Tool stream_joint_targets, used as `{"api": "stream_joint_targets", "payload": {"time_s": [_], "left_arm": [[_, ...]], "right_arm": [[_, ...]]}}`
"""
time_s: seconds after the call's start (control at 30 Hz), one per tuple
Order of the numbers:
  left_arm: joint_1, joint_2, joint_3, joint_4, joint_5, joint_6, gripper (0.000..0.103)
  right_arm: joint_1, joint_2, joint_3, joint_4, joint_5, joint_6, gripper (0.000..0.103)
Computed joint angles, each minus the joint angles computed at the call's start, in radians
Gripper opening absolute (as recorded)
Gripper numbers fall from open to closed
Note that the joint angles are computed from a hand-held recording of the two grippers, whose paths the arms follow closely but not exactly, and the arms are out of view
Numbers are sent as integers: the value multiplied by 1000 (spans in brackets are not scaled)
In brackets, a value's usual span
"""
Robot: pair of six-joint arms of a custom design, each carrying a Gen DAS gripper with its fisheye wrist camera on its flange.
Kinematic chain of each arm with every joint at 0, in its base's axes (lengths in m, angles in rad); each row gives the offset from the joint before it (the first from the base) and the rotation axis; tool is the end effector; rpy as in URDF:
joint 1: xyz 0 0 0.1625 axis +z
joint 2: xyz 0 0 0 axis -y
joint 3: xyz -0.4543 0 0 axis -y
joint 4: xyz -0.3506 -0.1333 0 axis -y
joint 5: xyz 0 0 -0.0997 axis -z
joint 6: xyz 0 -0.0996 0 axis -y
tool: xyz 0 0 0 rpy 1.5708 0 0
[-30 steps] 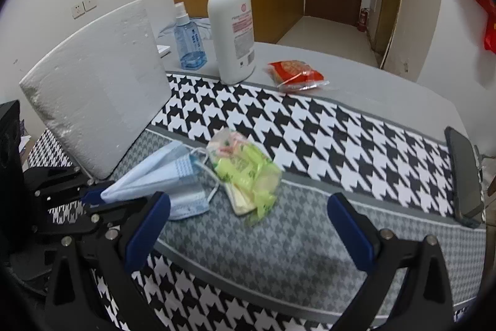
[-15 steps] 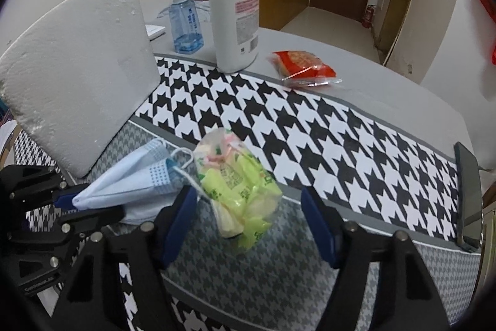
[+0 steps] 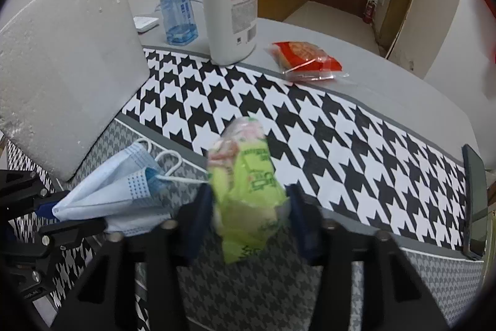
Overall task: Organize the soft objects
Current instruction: 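Lift the face mask with the left tool while the right grasps the snack bag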
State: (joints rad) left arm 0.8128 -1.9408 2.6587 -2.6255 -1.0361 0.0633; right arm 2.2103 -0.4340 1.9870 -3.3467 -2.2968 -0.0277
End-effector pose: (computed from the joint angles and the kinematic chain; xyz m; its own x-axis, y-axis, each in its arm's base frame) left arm -0.0191 -0.2879 0.3075 -0.6981 0.5116 -0.5009 0.6944 0.6544 -0.2994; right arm 0.3715 -0.3869 -0.0476 -0.6713 -0.3501 0.6533 -0.6009 0.7731 -0.2030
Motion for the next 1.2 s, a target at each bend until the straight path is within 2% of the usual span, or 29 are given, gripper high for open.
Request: {"api": "stream_joint_targets", "payload": {"time_s": [0.1,0.37,0.87,1.2], "left_arm": [[1,1,0,-1,-1,1,16],[4,2,0,-5,-7,5,16],[-12,-27,4,10,-6,14,16],[-67,-85,18,27,-9,20,16]], "right_arm": [[-2,0,4,-15,14,-7,38],[9,-16,30,-60,19,-10,34],[70,-60,111,-103,-2,39,34],[118,-85,197,-201,0,108,34]]}}
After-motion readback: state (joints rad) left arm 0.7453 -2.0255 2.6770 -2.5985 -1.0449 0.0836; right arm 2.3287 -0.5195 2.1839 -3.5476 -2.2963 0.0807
